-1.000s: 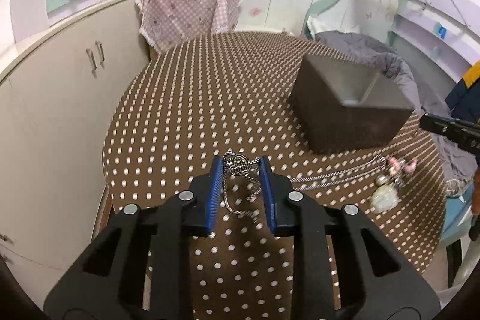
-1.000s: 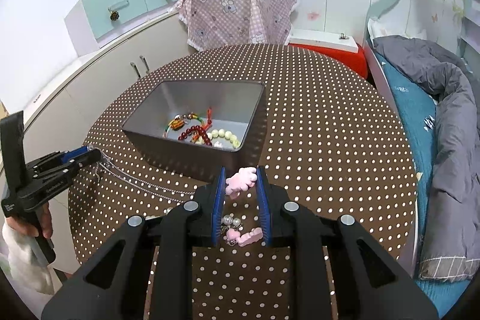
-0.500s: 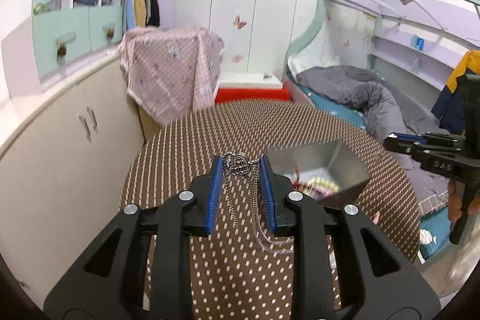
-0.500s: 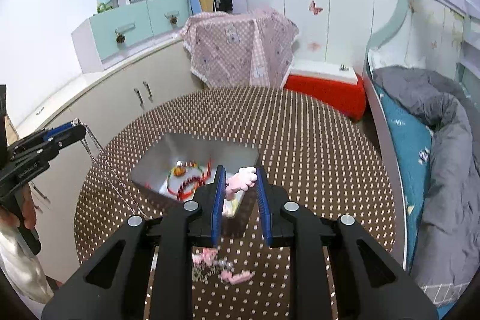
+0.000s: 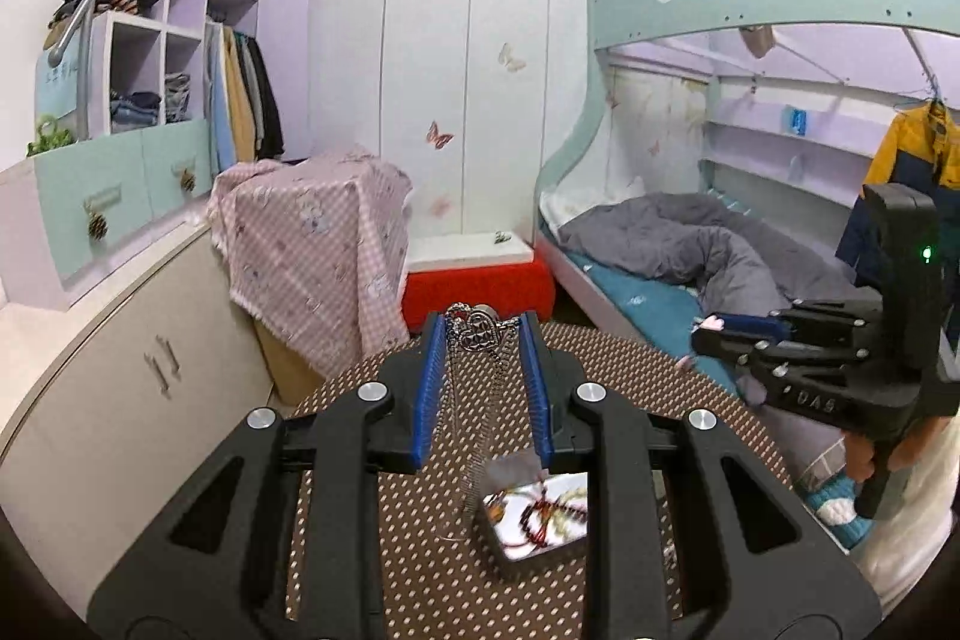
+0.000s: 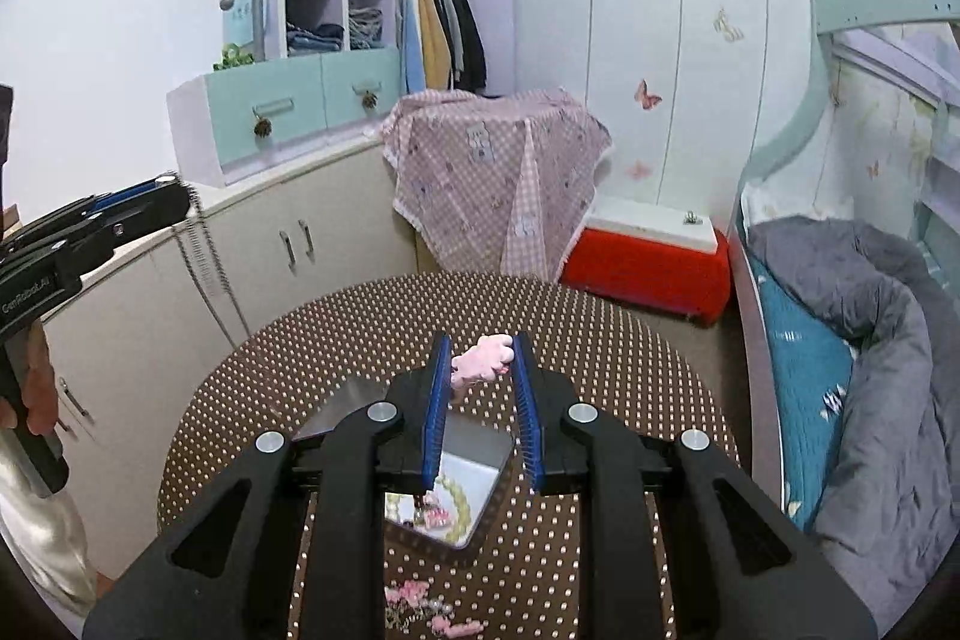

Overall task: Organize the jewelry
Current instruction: 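Lift the silver chain with the left gripper while the right carries pink charms over the tin, then open both grippers above the tin to drop the chain and charms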

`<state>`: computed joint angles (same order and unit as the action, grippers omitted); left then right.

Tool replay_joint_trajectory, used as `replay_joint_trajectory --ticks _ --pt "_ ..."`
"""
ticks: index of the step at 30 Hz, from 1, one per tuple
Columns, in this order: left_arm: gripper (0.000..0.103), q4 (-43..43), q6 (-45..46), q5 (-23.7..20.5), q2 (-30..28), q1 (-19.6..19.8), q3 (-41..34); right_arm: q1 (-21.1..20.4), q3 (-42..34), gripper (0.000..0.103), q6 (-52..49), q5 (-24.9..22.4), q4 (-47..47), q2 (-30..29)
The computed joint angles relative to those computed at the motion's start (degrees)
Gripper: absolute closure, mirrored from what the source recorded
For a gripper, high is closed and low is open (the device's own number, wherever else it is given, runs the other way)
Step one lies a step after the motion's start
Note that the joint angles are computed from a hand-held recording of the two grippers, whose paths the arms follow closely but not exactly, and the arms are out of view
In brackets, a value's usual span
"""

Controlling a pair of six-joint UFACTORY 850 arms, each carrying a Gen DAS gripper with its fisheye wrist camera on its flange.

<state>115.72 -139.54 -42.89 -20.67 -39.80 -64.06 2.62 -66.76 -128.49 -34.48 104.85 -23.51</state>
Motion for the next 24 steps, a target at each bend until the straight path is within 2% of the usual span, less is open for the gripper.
replay_joint_trajectory --ticks 5,9,17,21,23,24 --pt "0.078 1.4 0.2 0.7 -1.4 0.2 -2.6 0.3 -0.9 0.084 -0.1 -0.4 -0.2 -0.3" --pt "0.078 1.5 0.2 3.7 -3.8 0.7 -5.0 0.4 -1.5 0.084 1.4 -0.3 -1.8 -1.3" --pt "0.078 5.0 -11.0 14.6 -9.6 3.6 -6.7 1.3 -3.4 0.084 11.7 1.3 -11.5 -5.4" --pt "0.076 2.1 -10.5 18.2 -12.0 4.2 -7.6 1.9 -5.1 0.084 19.4 1.8 -18.8 -8.0" --pt "0.070 -2.0 -7.4 19.9 -12.8 4.5 -8.3 2.2 -5.4 0.083 21.2 2.2 -21.4 -8.4" --pt "0.054 -3.1 -6.3 20.1 -12.9 4.5 -8.4 2.3 -5.4 0.080 21.4 2.3 -21.5 -8.3"
